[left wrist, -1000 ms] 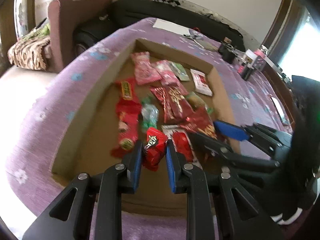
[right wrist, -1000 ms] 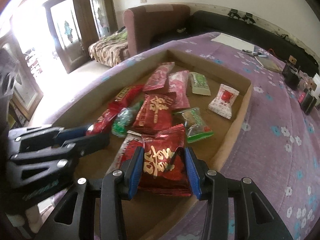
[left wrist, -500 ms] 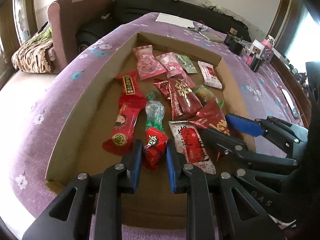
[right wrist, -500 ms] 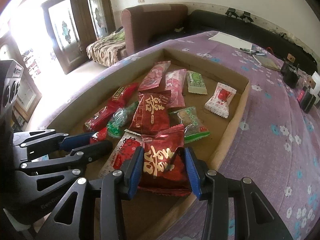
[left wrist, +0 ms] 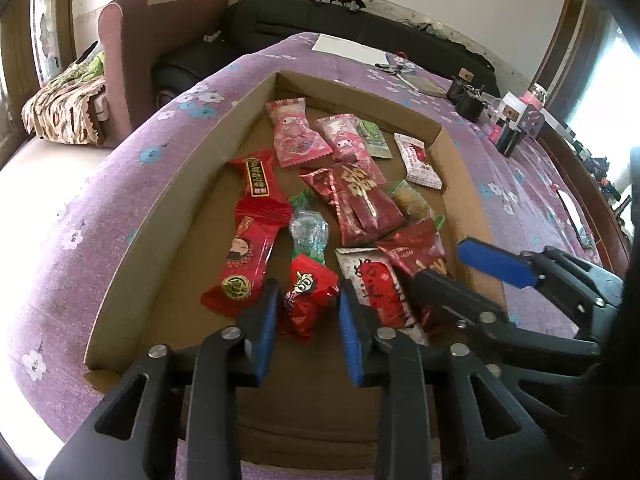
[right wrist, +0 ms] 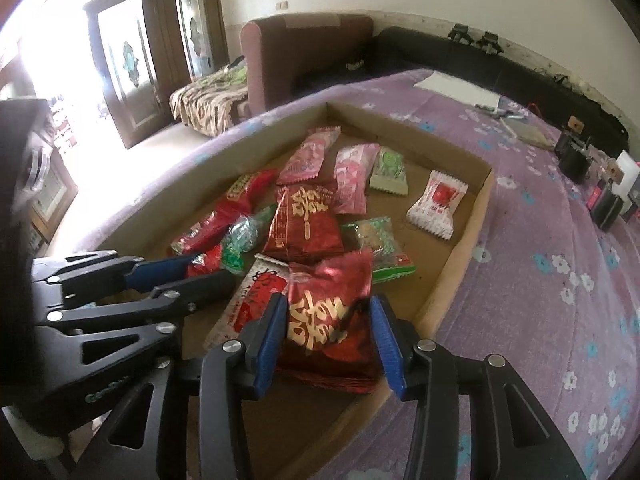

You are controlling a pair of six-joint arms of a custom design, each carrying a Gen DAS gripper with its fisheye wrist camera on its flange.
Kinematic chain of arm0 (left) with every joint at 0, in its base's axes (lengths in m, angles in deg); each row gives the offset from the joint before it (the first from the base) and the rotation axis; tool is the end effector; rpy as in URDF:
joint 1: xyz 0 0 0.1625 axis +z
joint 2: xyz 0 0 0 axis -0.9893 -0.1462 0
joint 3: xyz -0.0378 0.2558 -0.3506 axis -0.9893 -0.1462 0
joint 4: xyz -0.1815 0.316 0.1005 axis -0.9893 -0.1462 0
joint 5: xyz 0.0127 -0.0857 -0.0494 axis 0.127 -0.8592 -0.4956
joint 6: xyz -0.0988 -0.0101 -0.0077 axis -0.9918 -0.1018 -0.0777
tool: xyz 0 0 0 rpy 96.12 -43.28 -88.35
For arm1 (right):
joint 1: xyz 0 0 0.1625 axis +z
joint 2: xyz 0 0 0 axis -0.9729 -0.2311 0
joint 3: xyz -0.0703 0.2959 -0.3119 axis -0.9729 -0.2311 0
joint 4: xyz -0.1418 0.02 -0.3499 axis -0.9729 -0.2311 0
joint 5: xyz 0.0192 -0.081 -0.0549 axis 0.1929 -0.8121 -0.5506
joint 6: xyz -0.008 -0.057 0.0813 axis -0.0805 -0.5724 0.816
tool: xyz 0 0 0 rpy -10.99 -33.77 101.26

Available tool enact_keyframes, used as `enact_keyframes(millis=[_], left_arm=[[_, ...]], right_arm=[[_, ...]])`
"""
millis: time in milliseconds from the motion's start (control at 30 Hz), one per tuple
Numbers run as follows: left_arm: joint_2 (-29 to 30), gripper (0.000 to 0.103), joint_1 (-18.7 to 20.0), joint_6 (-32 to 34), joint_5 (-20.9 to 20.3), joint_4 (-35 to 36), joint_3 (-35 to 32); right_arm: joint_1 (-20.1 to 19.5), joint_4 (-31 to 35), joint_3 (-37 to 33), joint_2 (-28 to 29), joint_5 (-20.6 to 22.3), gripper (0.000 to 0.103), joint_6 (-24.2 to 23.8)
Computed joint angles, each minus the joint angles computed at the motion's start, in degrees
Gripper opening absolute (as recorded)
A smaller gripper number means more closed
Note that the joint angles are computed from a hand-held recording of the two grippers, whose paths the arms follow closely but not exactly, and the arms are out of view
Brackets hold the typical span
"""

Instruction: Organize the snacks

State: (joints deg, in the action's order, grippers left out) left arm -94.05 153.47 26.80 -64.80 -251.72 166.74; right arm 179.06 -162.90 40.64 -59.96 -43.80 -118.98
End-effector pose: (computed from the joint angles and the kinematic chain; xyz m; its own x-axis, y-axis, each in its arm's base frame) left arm -0.0299 -0.6816 0.1238 -0.8345 0.1826 -0.5199 0.4249 0.8140 -0.3961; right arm 0.2336 -0.6835 -0.0541 -0.6814 -0.3069 0.6644 -0.6092 0.7410 -0.2825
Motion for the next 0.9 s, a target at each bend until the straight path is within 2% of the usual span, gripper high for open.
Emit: enact_keyframes(millis=[67, 200, 267, 400, 467, 533, 900], left_arm=[[0.1, 0.031, -0.2, -0.2, 0.5, 0.2, 0.0], [0.4, 0.036, -0.9, 0.0, 2.5, -0.2, 0.4], [0.1, 0.039, -1.1, -0.3, 2.4, -0.3, 0.7], [-1.8, 0.059, -1.2, -1.4, -1.0, -0.7, 2.5], [-2.3, 0.065, -1.7, -1.8, -0.7, -1.9, 3.7], [-3.0, 0.066, -2.0, -2.2, -1.2, -2.7, 4.6], [-5.2, 0.069, -5.1, -4.0, 2.8, -5.7, 9.4]], right_arm=[[0.5, -2.9, 1.3, -0.4, -0.3, 0.045, -1.3], [1.0, -6.6, 4.1, -1.9, 0.7, 0.056, -1.7], [1.2, -8.6, 5.7, -2.6, 1.1, 0.058, -1.7], [1.4, -11.4, 8.7, -4.1, 1.7, 0.058, -1.2], [1.4, -12.4, 9.9, -4.6, 1.9, 0.058, -0.7], [1.4, -13.4, 10.9, -5.0, 2.0, 0.058, -0.2], [0.2, -19.4, 18.8, -8.5, 3.0, 0.059, 3.1]])
